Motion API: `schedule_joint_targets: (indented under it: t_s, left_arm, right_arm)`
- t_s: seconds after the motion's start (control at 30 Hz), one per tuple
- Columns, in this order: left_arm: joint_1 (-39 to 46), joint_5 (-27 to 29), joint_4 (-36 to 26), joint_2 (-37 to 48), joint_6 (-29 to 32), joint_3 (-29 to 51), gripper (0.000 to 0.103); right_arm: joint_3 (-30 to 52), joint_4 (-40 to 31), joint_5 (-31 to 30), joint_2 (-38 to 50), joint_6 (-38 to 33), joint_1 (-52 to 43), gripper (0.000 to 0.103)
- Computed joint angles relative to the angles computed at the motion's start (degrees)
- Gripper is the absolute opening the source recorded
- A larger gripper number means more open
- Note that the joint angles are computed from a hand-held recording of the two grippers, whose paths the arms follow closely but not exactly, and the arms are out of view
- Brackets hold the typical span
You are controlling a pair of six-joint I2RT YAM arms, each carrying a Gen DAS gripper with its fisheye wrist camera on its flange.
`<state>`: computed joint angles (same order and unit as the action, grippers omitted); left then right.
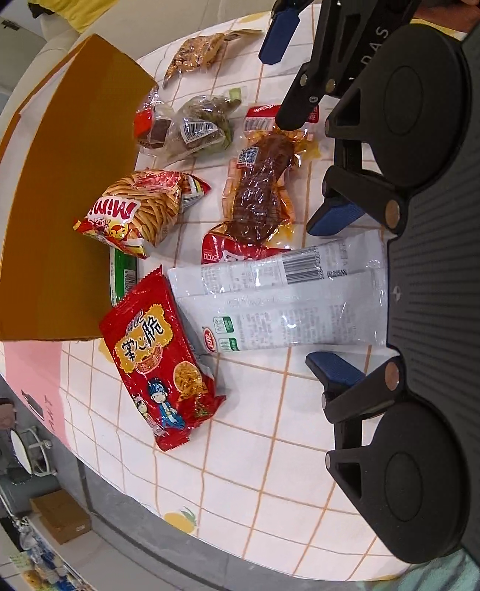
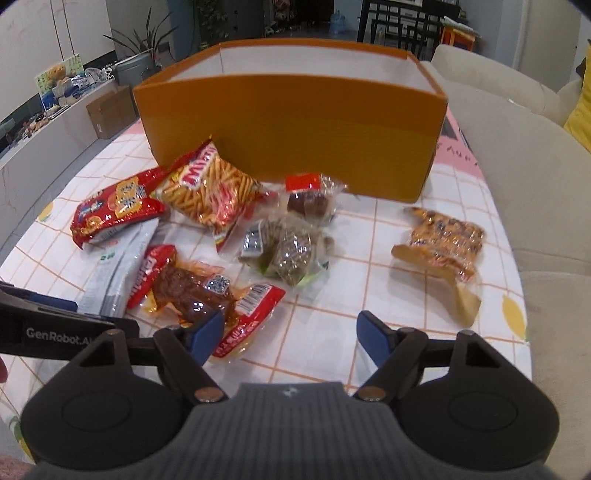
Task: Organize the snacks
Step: 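Grasp the white milk-stick packet with the left tool while the right tool grasps the red meat pack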
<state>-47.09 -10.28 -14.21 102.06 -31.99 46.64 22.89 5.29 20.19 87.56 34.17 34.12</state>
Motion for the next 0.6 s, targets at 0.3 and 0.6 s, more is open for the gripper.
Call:
schedule_joint_targets:
  t_s: [0.3,0.6]
  left_arm:
    - [-0.64,-2.62,2.97,-0.31,2.24,-1.16,0.055]
    - [1.08,-0.87,3.77,-3.21,2.76,-3.68,0.045]
  right_arm:
    - [-1.25,6.5,-3.81,4.18,-0.87,-2.66,0.054]
    - [-2.39,8.63,-2.46,0.59,-2.79,0.85,0.048]
